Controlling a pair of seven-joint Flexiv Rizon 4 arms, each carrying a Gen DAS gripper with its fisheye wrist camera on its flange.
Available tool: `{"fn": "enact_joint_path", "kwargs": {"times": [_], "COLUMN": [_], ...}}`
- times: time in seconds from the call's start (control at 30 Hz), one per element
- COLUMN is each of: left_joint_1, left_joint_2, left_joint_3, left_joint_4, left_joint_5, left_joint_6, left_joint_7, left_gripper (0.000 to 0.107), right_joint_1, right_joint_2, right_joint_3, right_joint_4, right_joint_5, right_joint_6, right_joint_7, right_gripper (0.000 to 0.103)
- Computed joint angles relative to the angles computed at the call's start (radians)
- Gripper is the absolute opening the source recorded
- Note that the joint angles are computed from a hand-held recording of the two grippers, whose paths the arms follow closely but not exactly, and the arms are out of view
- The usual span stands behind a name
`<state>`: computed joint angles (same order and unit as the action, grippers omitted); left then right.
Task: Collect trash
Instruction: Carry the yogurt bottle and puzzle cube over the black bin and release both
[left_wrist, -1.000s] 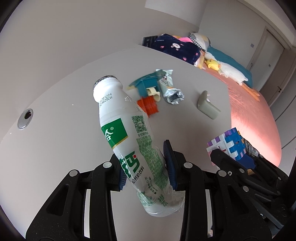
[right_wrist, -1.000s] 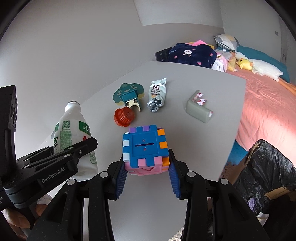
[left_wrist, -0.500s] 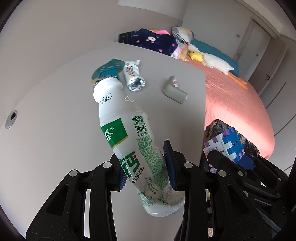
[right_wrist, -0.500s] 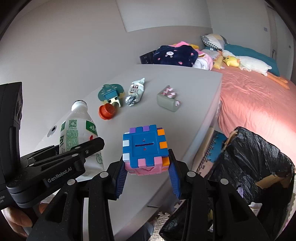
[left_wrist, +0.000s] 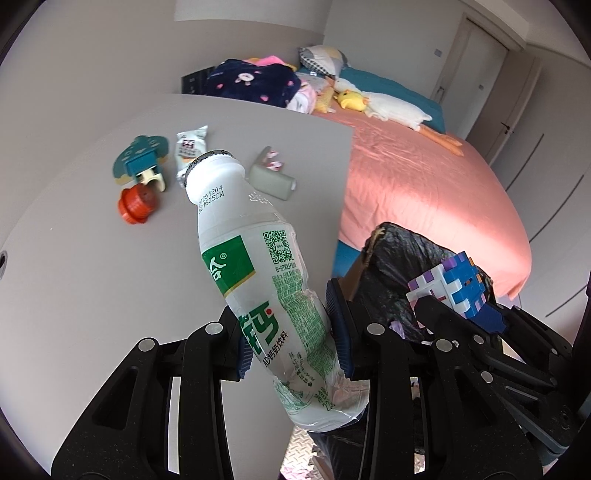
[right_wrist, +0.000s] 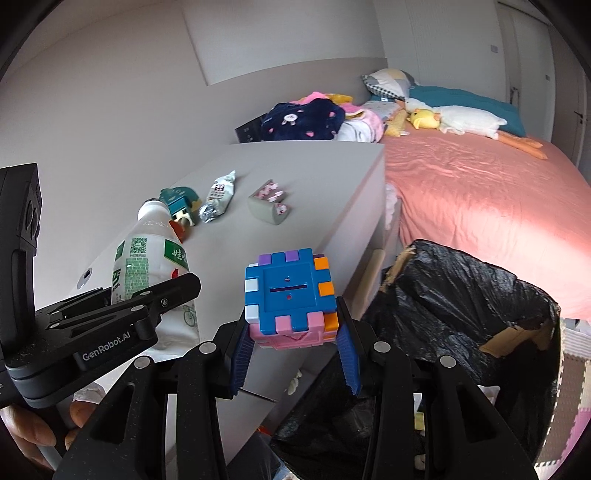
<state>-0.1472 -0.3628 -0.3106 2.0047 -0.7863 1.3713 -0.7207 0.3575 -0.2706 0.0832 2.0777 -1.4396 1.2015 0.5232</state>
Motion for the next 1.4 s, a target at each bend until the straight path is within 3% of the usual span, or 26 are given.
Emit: {"fn": "enact_joint_path", "kwargs": {"times": [0.83,1.1,1.13,1.17,1.2,1.23,1.4], "left_joint_1": [-0.089,-0.098,-0.098,-0.106,-0.118,-0.125,-0.127], "left_joint_2": [-0.014,-0.015,-0.018,-0.025,-0.033,-0.033,-0.043], "left_joint_3": [-0.030,-0.037,-0.027,-0.005,0.017,0.020,0.026], "left_joint_4": [-0.006,-0.011,-0.024,-0.043,-0.060,-0.057,-0.069], "left_joint_5": [0.060,0.032,0.048,0.083,0.122,0.120,0.106], "left_joint_6": [-0.084,-0.179,-0.236,-0.294,-0.338,-0.334,-0.375], "left_joint_7": [0.062,0.108,0.110,0.095,0.073,0.072,0.078], "left_gripper": [0.035,0.037,0.041,0.066,0.095,0.098,0.098], "right_joint_1": [-0.141,-0.165,-0.170,-0.170,-0.166,-0.158,-0.152], "right_joint_2": [0.252,0.302,0.314,0.321,0.333,0.348,0.366], "right_joint_3": [0.056,0.067,0.067,0.072,0.083,0.098,0.105], "right_joint_4": [0.283,0.342,0.354,0.360,0.368,0.374,0.383], "right_joint_5": [-0.014,0.009,0.016,0.038,0.075,0.114,0.133], "right_joint_6": [-0.085,-0.095,-0.095,-0.106,-0.136,-0.184,-0.223], "right_joint_7": [0.216,0.251,0.264,0.263,0.261,0.261,0.260], "right_gripper": [0.042,0.043,0.044,0.047,0.063,0.078,0.080]}}
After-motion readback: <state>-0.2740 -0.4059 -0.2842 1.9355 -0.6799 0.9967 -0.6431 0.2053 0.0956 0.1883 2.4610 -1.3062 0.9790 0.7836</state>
